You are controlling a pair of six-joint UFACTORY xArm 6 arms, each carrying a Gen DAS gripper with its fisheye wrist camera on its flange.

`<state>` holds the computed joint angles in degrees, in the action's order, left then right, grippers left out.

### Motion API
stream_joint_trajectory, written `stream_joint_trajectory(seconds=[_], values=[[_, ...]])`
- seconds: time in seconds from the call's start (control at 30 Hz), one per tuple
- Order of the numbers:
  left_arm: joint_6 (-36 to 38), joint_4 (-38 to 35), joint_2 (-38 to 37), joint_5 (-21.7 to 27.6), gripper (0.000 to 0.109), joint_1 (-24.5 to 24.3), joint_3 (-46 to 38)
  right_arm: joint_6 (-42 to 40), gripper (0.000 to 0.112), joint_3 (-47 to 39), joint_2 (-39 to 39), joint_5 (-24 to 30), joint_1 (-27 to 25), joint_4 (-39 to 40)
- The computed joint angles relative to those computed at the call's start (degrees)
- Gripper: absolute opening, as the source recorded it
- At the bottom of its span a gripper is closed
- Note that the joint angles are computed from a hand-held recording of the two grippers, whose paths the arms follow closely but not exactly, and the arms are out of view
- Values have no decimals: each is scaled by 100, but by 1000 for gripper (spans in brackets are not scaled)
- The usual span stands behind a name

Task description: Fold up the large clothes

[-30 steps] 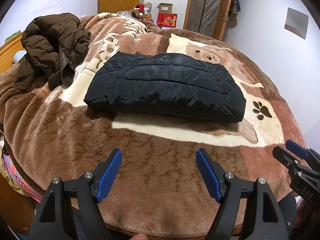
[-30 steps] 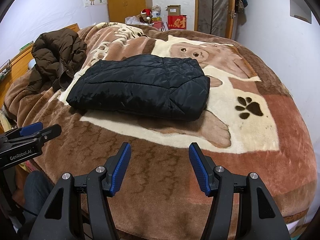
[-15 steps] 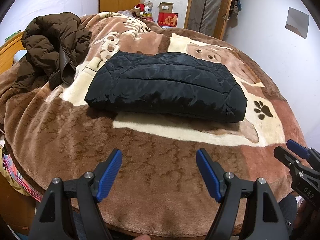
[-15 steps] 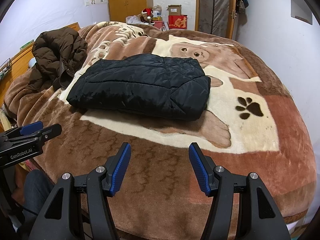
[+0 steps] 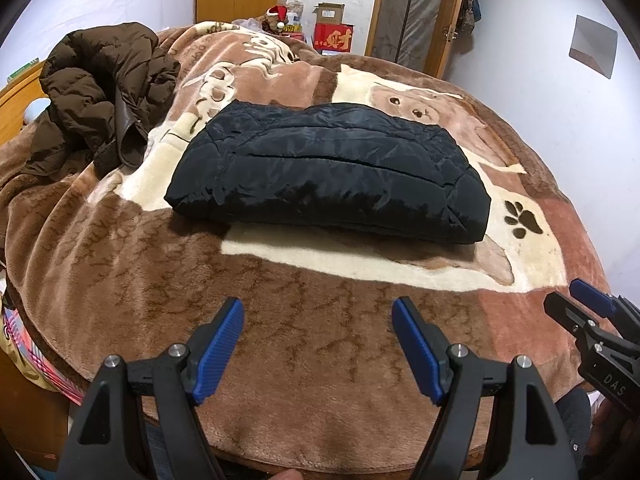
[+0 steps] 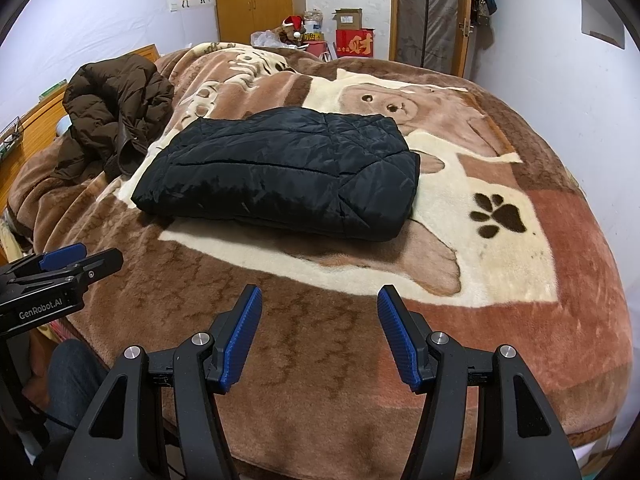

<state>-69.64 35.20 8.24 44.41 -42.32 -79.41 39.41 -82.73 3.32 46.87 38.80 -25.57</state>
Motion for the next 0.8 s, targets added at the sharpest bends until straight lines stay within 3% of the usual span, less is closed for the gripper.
stream_joint_trajectory(seconds=[0.8], values=[[-24,-1,79,210,78,-58,-72,-145,60,173,-66,-91,-90,99]])
